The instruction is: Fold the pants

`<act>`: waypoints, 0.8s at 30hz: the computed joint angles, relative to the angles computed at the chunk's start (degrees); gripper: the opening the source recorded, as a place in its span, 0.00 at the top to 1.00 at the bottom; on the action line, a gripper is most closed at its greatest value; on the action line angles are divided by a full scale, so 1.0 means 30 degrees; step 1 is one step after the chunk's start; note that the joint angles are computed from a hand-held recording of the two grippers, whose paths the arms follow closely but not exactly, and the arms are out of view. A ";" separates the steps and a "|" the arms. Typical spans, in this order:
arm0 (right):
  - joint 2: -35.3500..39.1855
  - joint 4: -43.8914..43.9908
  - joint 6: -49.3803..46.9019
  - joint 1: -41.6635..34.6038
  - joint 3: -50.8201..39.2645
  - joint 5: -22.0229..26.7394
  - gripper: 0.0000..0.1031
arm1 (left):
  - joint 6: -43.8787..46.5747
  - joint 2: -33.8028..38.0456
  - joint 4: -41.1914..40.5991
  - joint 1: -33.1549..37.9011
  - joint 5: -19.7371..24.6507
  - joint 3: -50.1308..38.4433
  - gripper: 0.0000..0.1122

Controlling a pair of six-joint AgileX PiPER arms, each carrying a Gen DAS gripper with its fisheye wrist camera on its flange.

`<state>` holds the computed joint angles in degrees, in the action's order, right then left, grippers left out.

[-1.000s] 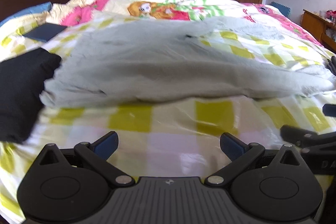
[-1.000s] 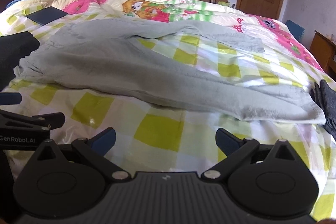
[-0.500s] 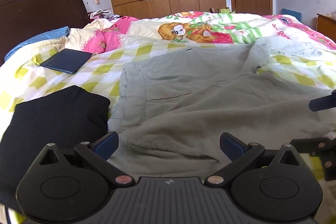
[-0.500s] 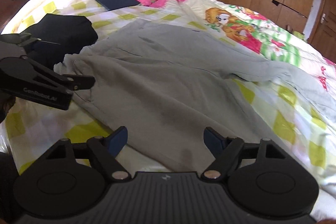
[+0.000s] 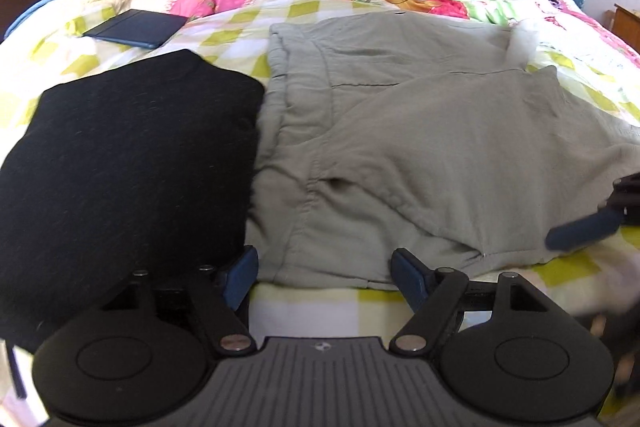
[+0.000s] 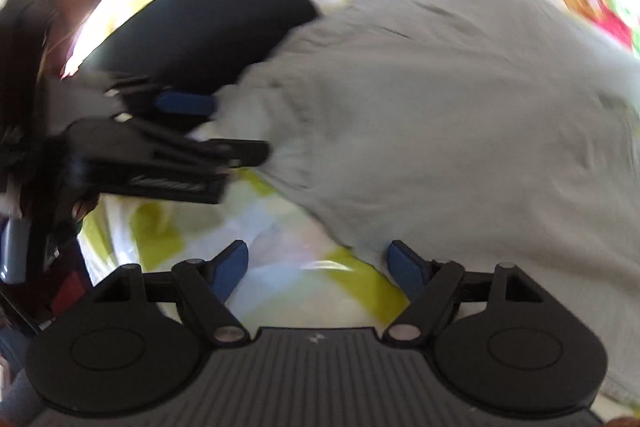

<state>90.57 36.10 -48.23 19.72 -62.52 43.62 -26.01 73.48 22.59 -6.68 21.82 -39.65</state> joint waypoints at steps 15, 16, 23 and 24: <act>-0.0439 0.1979 -0.0504 -2.0217 -0.1024 0.1761 0.27 | -0.8090 0.2647 0.5589 -0.9295 0.2394 -0.4551 0.19; 0.0307 0.2191 -0.0300 -2.1265 -0.1687 0.1848 0.27 | -0.7551 0.3795 0.5152 -0.9760 0.1897 -0.5569 0.19; 0.4461 0.4357 0.1764 -2.3976 -0.5220 0.1262 0.27 | 0.0104 1.1225 -0.1080 -1.2023 0.1591 -1.4734 0.19; 0.5133 0.4767 0.2038 -2.4142 -0.5852 0.1475 0.27 | 0.1003 1.2082 -0.1717 -1.2282 0.1715 -1.6020 0.19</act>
